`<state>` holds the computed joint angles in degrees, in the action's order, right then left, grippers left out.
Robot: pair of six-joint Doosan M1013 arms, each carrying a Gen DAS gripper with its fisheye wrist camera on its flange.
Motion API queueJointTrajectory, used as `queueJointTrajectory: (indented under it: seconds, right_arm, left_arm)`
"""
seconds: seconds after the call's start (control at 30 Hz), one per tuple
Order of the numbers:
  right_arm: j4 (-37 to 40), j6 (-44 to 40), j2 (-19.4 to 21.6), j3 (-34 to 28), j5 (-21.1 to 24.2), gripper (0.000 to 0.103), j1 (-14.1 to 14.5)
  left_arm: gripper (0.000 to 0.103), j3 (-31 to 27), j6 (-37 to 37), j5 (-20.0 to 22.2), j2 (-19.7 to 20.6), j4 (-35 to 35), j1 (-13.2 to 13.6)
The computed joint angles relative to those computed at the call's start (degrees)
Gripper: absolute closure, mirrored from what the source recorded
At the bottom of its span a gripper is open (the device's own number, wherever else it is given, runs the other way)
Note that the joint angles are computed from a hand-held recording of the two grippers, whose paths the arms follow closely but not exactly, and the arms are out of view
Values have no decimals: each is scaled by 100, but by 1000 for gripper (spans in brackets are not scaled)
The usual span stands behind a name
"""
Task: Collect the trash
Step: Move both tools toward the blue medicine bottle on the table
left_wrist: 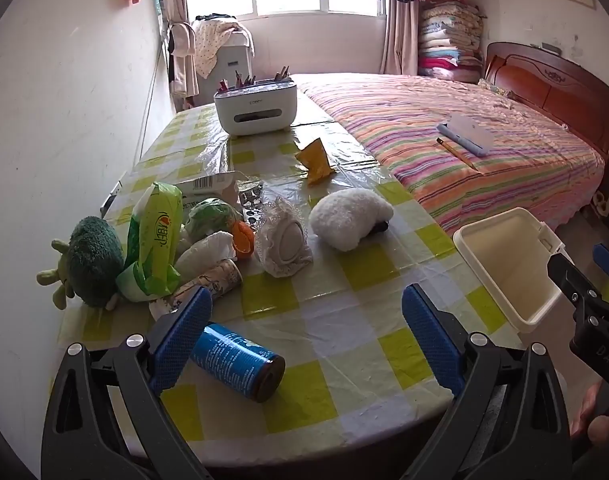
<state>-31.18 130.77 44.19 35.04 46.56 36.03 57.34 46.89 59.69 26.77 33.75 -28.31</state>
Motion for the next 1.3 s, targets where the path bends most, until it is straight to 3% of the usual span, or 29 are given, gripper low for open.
queueJointTrajectory:
  seconds: [0.67, 1.3]
  right_arm:
    - [102, -115, 143, -208, 155, 7, 57]
    - [801, -509, 166, -144, -234, 7, 5]
  left_arm:
    - [8, 237, 8, -83, -147, -160, 66]
    - [8, 105, -99, 423, -64, -180, 88]
